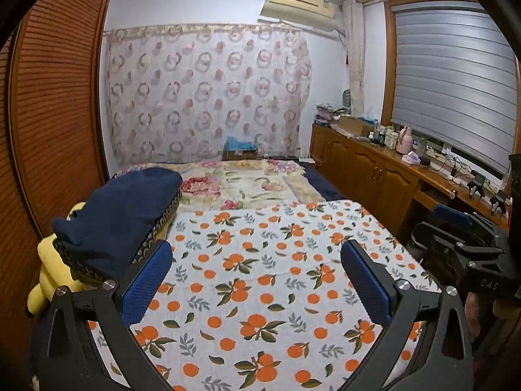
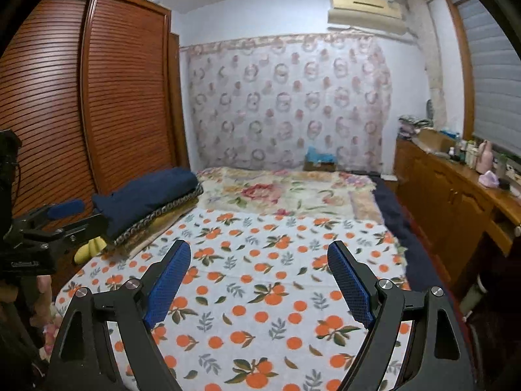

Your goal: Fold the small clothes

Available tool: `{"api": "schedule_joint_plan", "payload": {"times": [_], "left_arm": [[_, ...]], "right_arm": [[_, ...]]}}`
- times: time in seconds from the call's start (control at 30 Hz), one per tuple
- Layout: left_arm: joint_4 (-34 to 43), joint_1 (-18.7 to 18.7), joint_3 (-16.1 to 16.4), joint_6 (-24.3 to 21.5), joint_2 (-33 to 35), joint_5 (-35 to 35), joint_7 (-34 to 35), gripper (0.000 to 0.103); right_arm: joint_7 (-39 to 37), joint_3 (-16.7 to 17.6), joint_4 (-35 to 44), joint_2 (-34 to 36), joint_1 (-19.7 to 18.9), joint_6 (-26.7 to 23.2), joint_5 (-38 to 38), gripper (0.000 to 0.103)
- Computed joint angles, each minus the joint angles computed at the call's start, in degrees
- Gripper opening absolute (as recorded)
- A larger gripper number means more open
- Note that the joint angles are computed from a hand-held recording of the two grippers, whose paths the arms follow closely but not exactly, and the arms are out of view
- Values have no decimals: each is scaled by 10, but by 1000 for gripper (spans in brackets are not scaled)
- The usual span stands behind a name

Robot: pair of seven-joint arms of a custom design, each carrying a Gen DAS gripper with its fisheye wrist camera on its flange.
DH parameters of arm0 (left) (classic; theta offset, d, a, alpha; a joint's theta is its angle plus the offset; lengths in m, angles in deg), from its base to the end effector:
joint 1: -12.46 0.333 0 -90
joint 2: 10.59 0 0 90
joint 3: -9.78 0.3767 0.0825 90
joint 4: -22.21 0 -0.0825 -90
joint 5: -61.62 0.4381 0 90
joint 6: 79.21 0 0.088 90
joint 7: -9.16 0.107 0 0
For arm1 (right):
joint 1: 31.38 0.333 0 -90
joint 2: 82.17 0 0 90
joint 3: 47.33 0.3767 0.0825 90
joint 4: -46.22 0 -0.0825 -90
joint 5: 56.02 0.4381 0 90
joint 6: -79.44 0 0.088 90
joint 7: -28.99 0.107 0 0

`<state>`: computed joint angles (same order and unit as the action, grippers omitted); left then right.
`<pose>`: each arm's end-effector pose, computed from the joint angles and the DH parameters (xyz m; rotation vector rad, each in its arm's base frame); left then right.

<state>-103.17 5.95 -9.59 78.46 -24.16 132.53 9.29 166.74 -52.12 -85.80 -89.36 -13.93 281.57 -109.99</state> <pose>0.4814 -0.2928 0.5845 -1.6069 1.4797 -0.9908 0.5023 0.2118 0.5565 -1.6985 1.0092 -0.6353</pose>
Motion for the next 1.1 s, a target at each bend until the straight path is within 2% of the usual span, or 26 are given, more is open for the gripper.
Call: {"api": "schedule_joint_plan", "payload": {"times": [0.3,0.4,0.63,0.77,1.0,1.1], "left_arm": [[0,1,-17,-36,-36,14,-3,103],[-3,1,-23,-52,-47,14,-2,103],[-11,4,-27,-59,-58,17,-9,103],[-14,3,-27,-60,-59,10,-4,103],[-14,6,-30,-62,-58,9,-5,103],[-14,5,-30,-63,-58,10,-7,103]], "right_arm": [[-140,41,-71,-61,-4,28,180,87],[-203,75,-90,-72,-17,31,262,88],[-316,126,-112,-65,-23,49,404,89],[-336,106,-112,-63,3,43,424,89],[-319,55,-106,-59,38,39,388,89],[-324,61,-105,-59,34,37,395,89]]}}
